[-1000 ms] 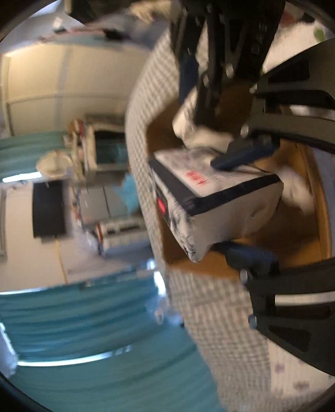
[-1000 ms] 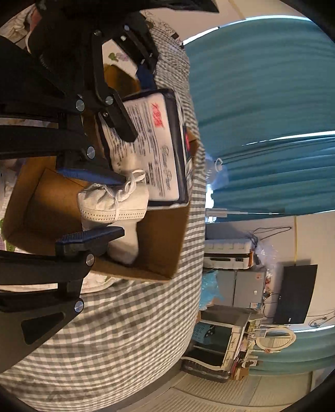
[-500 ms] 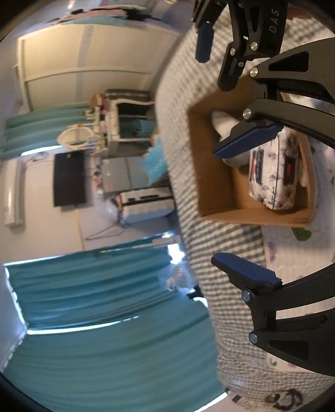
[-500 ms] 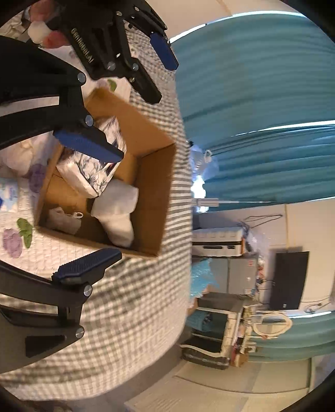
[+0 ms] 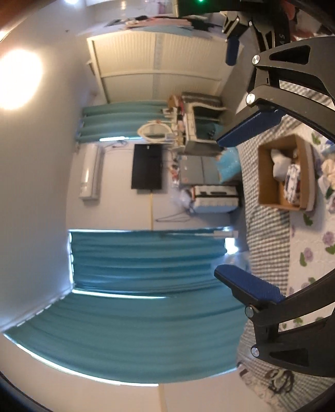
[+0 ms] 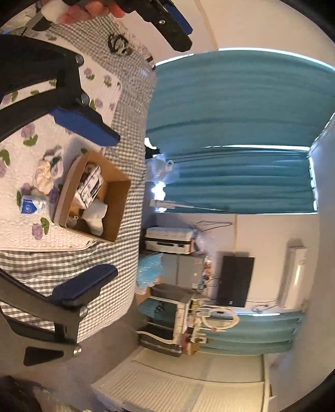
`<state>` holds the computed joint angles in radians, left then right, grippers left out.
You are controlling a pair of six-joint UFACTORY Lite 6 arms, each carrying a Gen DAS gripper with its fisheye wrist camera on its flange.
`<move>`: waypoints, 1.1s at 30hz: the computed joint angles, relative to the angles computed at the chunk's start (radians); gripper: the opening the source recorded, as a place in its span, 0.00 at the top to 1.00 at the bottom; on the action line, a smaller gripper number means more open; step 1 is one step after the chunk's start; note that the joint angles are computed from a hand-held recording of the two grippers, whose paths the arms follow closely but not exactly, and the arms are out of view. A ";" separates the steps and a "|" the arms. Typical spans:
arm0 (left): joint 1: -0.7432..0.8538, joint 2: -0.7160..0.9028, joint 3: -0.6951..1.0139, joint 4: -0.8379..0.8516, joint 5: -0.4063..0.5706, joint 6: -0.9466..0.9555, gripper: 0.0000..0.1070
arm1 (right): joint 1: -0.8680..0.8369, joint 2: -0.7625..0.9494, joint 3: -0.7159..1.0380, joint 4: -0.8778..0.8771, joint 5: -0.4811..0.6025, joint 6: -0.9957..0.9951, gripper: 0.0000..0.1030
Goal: Organize soft objects
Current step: 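Lift both tools away from the box, then grasp the blue Vinda tissue pack with the right tool while the left grasps the cream lace cloth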
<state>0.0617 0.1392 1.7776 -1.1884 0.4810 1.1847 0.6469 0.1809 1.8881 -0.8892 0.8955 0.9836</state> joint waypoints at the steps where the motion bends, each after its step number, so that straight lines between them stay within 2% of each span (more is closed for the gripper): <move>1: 0.015 -0.033 -0.029 -0.007 0.019 0.004 0.12 | 0.039 -0.012 0.001 -0.025 0.035 0.020 0.07; 6: 0.075 -0.094 -0.119 -0.058 0.094 0.060 0.12 | 0.180 -0.083 -0.070 -0.103 0.133 0.150 0.07; 12: 0.025 -0.131 -0.290 -0.087 -0.007 0.165 0.12 | 0.152 -0.092 -0.179 -0.078 0.099 0.178 0.07; 16: -0.016 -0.099 -0.369 -0.152 -0.080 0.265 0.12 | 0.063 -0.091 -0.325 -0.099 -0.033 0.284 0.07; 18: -0.063 -0.056 -0.400 -0.200 -0.164 0.337 0.12 | 0.014 -0.084 -0.402 -0.143 -0.098 0.375 0.07; 22: -0.130 0.061 -0.438 -0.482 -0.244 0.644 0.12 | -0.097 -0.046 -0.544 -0.258 -0.222 0.604 0.07; 24: -0.156 0.142 -0.429 -0.623 -0.262 0.797 0.12 | -0.159 -0.007 -0.572 -0.254 -0.293 0.628 0.07; 29: -0.211 0.332 -0.352 -0.852 -0.308 1.017 0.12 | -0.263 0.134 -0.612 -0.296 -0.423 0.676 0.07; 33: -0.237 0.461 -0.272 -0.795 -0.330 0.955 0.12 | -0.314 0.264 -0.600 -0.319 -0.527 0.684 0.07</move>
